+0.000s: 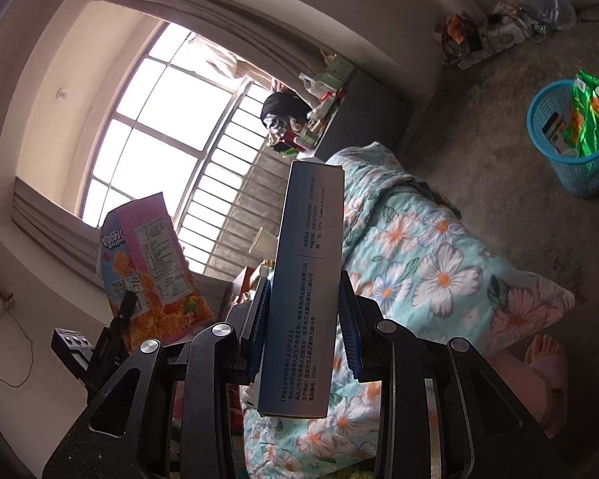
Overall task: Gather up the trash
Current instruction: 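Carry the snack bag and medicine box toward the blue wastebasket with both grippers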
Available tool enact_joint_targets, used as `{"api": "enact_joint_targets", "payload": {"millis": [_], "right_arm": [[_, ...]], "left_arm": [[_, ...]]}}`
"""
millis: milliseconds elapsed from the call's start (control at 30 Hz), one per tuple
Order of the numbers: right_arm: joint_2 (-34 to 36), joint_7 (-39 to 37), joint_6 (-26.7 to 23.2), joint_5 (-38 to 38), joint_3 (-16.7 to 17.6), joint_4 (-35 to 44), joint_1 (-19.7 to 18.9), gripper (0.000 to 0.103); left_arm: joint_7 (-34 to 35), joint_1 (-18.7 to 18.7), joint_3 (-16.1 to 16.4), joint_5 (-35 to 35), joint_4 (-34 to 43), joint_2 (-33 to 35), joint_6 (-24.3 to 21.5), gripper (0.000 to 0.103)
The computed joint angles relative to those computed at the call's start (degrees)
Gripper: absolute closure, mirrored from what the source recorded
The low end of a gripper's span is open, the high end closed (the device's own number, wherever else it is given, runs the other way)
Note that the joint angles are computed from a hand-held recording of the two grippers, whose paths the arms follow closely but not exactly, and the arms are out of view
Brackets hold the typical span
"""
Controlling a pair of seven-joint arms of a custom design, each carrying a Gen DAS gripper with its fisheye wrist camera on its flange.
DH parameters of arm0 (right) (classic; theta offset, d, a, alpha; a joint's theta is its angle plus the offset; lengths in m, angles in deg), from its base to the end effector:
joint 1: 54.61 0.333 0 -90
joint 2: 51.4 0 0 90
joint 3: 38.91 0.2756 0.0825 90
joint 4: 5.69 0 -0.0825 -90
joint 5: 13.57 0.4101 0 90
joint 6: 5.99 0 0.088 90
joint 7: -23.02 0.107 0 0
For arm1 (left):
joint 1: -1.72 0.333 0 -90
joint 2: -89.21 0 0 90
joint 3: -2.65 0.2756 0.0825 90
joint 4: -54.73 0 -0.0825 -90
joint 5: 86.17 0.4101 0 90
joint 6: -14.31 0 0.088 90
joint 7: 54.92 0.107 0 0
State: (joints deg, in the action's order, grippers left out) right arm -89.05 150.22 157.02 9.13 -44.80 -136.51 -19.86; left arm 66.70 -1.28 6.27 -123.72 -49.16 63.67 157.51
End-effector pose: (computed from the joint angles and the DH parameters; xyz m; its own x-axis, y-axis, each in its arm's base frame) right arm 0.4047 0.1842 0.6998 0.0352 -0.5097 -0.8596 -0.6649 0.6302 -0.4009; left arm 0.4754 0.0192 0.8131 -0.3408 -0.9290 0.1445 -0.3265 -0.0271 -0.9448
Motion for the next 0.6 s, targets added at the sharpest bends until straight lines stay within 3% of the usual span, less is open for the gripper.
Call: {"api": "enact_joint_targets", "payload": {"millis": [367,600], "right_arm": [[-11.89,11.11,5.39,-7.47,2.55,-12.4,-10.47,0.073],[-18.95,21.39,2.25,-13.77,4.99,-19.81,-21.23,0.073]], "left_arm": [[0.77,-6.54,-7.12,-1.54,10.6,10.71,-5.27,0.102],[0.02,-8.9,-13.6,3.66,22.46,22.98,-7.51,0.102]]}}
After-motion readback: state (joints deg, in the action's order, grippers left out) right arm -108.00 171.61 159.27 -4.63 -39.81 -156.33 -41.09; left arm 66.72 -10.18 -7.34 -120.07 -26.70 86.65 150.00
